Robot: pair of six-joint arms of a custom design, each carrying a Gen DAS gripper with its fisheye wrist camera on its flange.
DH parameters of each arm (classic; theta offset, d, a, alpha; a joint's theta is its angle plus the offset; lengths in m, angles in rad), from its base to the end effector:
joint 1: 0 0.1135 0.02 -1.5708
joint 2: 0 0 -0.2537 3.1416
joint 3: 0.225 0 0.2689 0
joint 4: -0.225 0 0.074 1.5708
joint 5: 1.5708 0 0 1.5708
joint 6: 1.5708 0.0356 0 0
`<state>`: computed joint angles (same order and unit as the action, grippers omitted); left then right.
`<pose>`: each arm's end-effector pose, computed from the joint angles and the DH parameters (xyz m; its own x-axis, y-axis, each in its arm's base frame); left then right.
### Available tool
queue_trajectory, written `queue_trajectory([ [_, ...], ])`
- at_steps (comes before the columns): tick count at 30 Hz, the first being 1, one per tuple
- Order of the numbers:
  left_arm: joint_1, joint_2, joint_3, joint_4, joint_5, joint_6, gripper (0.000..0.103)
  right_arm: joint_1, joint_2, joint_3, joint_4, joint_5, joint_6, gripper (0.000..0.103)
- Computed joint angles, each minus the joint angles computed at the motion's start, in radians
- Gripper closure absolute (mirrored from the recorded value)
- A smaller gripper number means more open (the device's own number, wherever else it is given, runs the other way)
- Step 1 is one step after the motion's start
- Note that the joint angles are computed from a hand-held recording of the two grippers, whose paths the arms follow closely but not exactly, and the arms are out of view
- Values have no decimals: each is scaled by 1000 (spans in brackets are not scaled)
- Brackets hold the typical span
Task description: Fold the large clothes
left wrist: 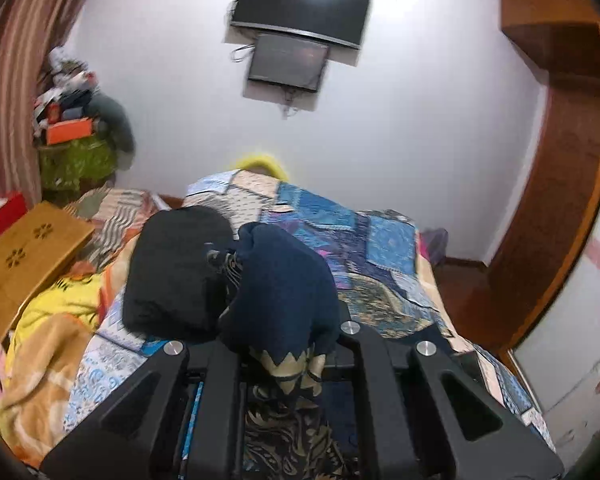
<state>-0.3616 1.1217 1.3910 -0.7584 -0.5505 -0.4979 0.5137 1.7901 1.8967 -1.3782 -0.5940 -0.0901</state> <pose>0.2298 -0.0670 0.4206 -0.3238 -0.3127 -0.8930 -0.3244 0.9233 -0.2056 0.3037 0.1942 0.3498 -0.7793 -0.5253 -0.3417 -0.6235 0.5958 0.5061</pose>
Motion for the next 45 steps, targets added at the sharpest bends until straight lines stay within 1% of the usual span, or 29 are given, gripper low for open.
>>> queue_trajectory([
  [2,-57,49,44,7,-11,19,94,-49,-67,-40,20,-37,-10,45],
  [4,-118,106,92,11,-18,32,94,-135,-174,-100,60,-51,-10,45],
  [7,-177,181,130,36,31,42,94,-281,-310,-167,100,-22,-31,45],
  [9,-223,242,152,46,87,27,94,-402,-366,-185,86,2,-76,45],
  [11,-249,292,175,36,158,6,94,-493,-385,-187,50,18,-127,45],
  [12,-262,321,181,30,210,-5,94,-523,-397,-196,38,34,-147,45],
  [14,-293,362,195,11,253,-18,94,-576,-425,-228,30,66,-188,45],
  [15,-309,376,197,3,254,-15,94,-582,-432,-238,32,81,-192,45],
  [17,-354,399,192,-18,235,12,94,-625,-438,-250,13,80,-232,45],
  [18,-365,404,186,-31,235,21,94,-628,-443,-256,9,81,-232,45],
  [21,-371,402,173,-95,257,26,90,-647,-449,-254,-16,66,-235,45],
  [22,-372,398,171,-110,257,26,87,-650,-444,-234,-33,60,-235,45],
  [24,-368,374,165,-152,272,43,75,-654,-433,-183,-68,42,-241,45],
  [25,-365,359,167,-175,295,50,61,-652,-434,-169,-77,30,-245,45],
  [26,-358,338,164,-192,339,58,49,-640,-432,-139,-93,24,-243,45],
  [27,-360,313,150,-191,365,61,45,-633,-435,-133,-92,19,-244,45],
  [28,-369,280,132,-191,366,63,43,-632,-447,-123,-104,8,-258,45],
  [29,-381,255,126,-202,347,65,43,-610,-451,-103,-108,3,-257,45],
  [34,-417,156,126,-297,211,76,40,-464,-468,-72,-93,-8,-215,45],
  [37,-383,100,110,-338,164,90,37,-346,-462,-83,-44,30,-160,44],
  [38,-361,79,101,-354,139,98,36,-305,-456,-89,-24,48,-141,44],
  [40,-311,55,82,-365,119,110,36,-241,-449,-110,15,83,-109,44],
  [41,-287,44,75,-374,116,110,35,-213,-440,-114,27,103,-93,44],
  [43,-199,19,35,-358,158,142,34,-169,-415,-129,52,146,-60,44],
  [45,-125,18,5,-352,196,152,34,-156,-399,-143,63,180,-42,44],
])
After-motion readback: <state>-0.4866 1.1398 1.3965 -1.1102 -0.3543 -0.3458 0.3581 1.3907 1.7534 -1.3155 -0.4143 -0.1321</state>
